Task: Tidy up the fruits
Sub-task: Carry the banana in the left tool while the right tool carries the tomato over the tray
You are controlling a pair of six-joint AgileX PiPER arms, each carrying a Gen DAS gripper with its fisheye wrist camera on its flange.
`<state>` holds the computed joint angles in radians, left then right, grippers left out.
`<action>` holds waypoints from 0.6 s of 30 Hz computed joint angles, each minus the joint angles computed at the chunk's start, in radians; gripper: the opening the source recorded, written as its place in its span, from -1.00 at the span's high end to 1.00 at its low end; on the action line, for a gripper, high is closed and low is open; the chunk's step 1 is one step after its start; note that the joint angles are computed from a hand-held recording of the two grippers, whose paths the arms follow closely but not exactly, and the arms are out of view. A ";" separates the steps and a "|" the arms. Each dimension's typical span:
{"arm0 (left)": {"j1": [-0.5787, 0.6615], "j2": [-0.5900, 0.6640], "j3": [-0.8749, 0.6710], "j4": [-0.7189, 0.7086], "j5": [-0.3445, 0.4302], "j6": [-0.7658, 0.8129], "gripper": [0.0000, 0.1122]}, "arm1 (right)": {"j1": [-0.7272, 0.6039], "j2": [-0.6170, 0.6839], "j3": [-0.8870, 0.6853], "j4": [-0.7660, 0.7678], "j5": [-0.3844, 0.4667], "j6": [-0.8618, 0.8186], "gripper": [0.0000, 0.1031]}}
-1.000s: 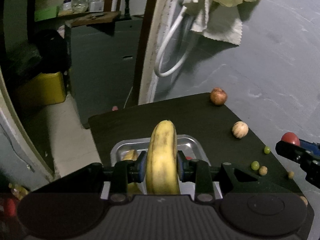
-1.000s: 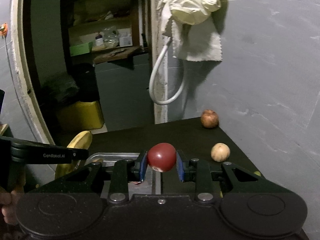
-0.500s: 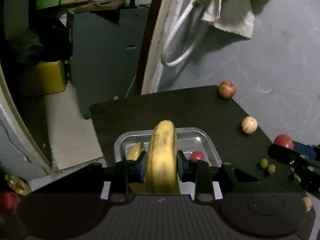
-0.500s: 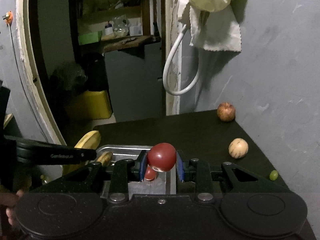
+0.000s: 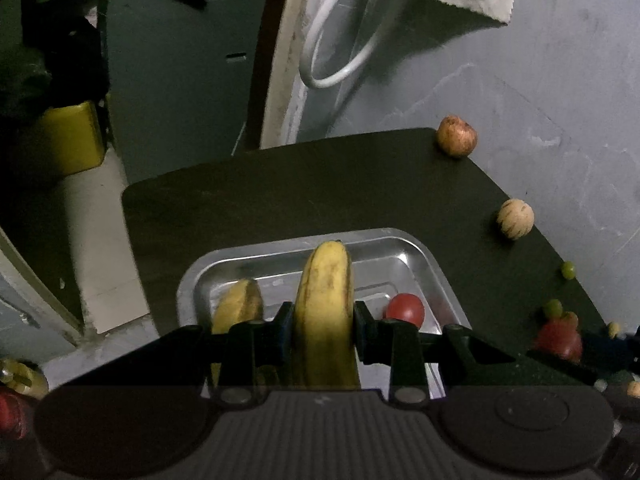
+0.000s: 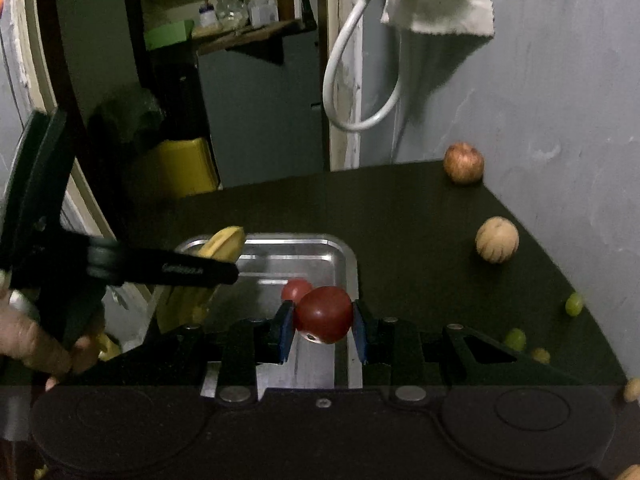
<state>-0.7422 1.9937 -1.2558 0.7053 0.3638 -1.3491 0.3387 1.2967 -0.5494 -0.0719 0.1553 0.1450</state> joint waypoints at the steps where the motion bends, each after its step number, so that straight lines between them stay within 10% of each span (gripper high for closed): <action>1: 0.002 0.010 -0.009 -0.006 -0.002 0.013 0.42 | 0.002 0.014 -0.001 0.001 -0.006 0.000 0.38; 18: 0.000 0.097 -0.088 -0.040 0.034 0.119 0.41 | 0.041 0.215 -0.001 0.203 -0.102 -0.211 0.38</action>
<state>-0.7419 2.0906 -1.3438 0.6651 0.3981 -1.2298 0.3801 1.5113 -0.5499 0.1313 0.0530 -0.0664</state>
